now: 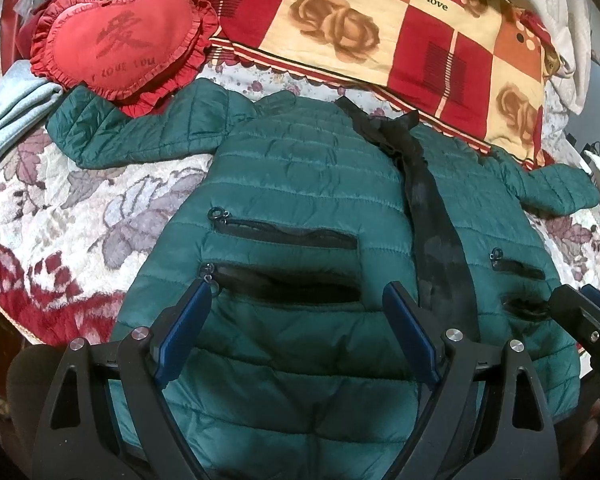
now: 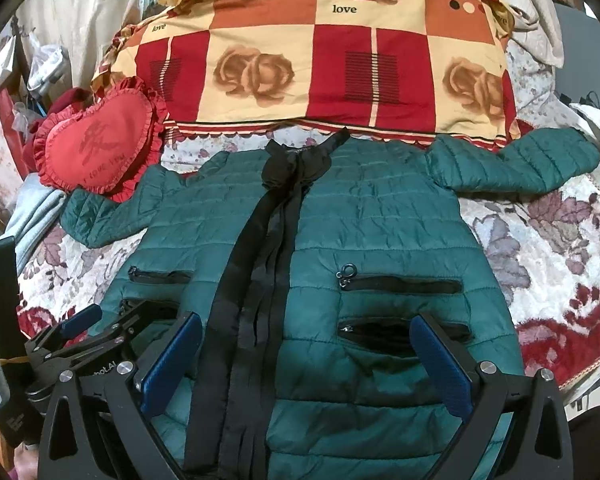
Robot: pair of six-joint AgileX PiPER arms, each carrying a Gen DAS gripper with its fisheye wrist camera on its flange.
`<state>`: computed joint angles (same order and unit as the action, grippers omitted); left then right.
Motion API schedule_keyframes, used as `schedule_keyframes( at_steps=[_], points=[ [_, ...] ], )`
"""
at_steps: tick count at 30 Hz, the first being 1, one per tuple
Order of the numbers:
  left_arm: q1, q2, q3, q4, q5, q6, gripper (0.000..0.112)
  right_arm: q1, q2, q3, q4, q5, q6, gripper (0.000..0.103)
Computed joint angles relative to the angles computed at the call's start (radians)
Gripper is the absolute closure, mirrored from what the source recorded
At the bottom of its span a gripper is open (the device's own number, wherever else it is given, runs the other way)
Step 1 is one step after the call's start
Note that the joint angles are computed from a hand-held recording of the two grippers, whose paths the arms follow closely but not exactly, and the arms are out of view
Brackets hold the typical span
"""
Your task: Fold large clothes
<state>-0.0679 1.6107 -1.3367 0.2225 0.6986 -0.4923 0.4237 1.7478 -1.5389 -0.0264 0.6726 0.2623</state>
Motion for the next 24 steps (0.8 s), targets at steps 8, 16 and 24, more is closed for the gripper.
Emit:
schedule_keyframes(
  at_steps=[8, 16, 24],
  points=[
    [-0.002, -0.002, 0.018, 0.004, -0.011, -0.008, 0.025, 0.000, -0.002, 0.014, 0.006, -0.020, -0.002, 0.000],
    [0.000, -0.005, 0.025, 0.002, -0.016, -0.004, 0.025, 0.004, -0.001, 0.017, -0.013, -0.025, 0.009, 0.000],
    [0.003, -0.005, 0.029, -0.002, -0.016, 0.002, 0.025, 0.016, 0.009, 0.021, -0.047, -0.026, 0.021, 0.000]
  ],
)
